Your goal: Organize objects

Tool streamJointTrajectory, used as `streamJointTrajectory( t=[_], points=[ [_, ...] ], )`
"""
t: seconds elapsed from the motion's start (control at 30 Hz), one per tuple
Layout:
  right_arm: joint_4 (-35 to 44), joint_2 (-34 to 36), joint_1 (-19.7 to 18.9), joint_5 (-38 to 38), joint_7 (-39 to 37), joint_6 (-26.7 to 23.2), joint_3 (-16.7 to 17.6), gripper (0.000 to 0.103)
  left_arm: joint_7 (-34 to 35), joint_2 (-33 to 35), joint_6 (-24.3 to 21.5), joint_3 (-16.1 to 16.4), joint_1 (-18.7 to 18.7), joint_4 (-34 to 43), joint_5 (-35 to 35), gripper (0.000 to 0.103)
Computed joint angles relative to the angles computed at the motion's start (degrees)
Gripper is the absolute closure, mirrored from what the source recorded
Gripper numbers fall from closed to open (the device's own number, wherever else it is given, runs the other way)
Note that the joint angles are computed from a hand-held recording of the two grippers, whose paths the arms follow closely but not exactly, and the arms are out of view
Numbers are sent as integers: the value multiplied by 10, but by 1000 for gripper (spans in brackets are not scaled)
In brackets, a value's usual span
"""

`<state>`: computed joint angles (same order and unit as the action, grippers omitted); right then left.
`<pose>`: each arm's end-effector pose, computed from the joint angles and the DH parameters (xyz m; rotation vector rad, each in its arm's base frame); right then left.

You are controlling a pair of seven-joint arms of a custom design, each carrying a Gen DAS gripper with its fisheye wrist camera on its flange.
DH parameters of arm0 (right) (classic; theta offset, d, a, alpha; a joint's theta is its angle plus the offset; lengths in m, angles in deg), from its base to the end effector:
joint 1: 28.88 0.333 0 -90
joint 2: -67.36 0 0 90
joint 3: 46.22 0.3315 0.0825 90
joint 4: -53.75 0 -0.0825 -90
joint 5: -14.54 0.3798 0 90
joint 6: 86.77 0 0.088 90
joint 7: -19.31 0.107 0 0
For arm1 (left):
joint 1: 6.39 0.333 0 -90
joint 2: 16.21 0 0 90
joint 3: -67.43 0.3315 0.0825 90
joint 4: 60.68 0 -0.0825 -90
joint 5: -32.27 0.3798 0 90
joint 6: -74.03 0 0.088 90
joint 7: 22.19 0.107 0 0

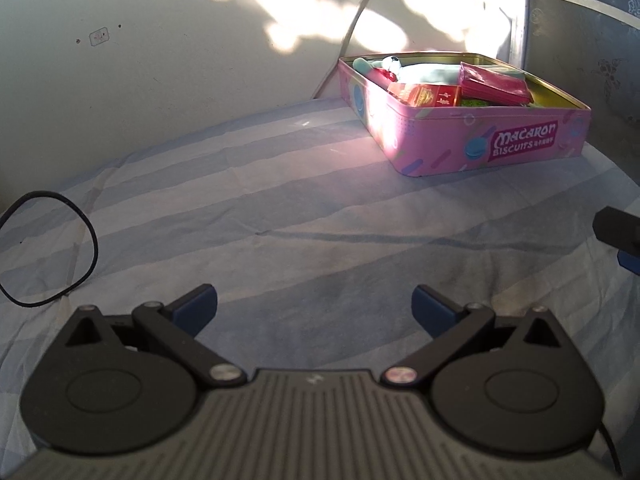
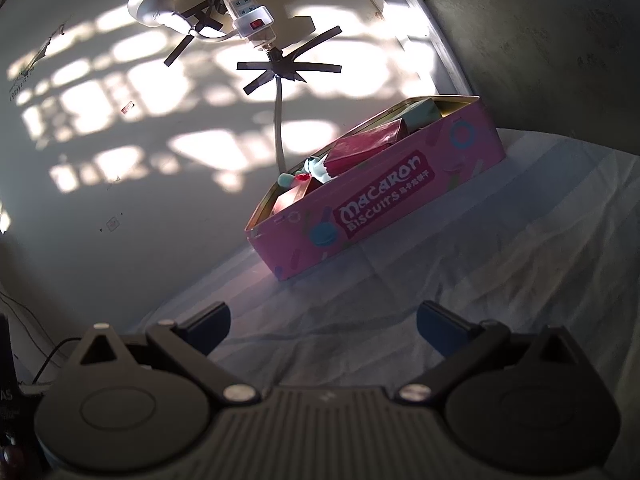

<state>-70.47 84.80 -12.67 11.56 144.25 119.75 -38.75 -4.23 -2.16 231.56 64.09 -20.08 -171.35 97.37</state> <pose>0.5608 0.2457 0.4136 -1.3056 1.5424 -0.3204 0.6003 -0.2197 0.4253 -1.6929 1.6732 -0.6217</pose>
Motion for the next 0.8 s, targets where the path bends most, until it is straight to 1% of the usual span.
streamJointTrajectory(
  t=[0.37, 0.53, 0.6, 0.7, 0.8],
  points=[
    [-3, 0, -1, 0, 6, 1, 0, 0, 35, 4, 14, -2, 1, -2, -42, 0],
    [-2, 0, 4, 5, 0, 0, -3, 0, 55, 2, 55, 3, 5, -12, -66, 0],
    [-1, 0, 15, 18, -13, -3, -10, 0, 49, 2, 73, 10, 2, -14, -55, 0],
    [5, 1, 36, 42, -47, -12, -25, 0, 31, 6, 83, 22, -5, -5, -24, 0],
    [25, 6, 63, 72, -98, -35, -45, 0, -8, 19, 92, 36, -11, 12, 18, 0]
  ],
)
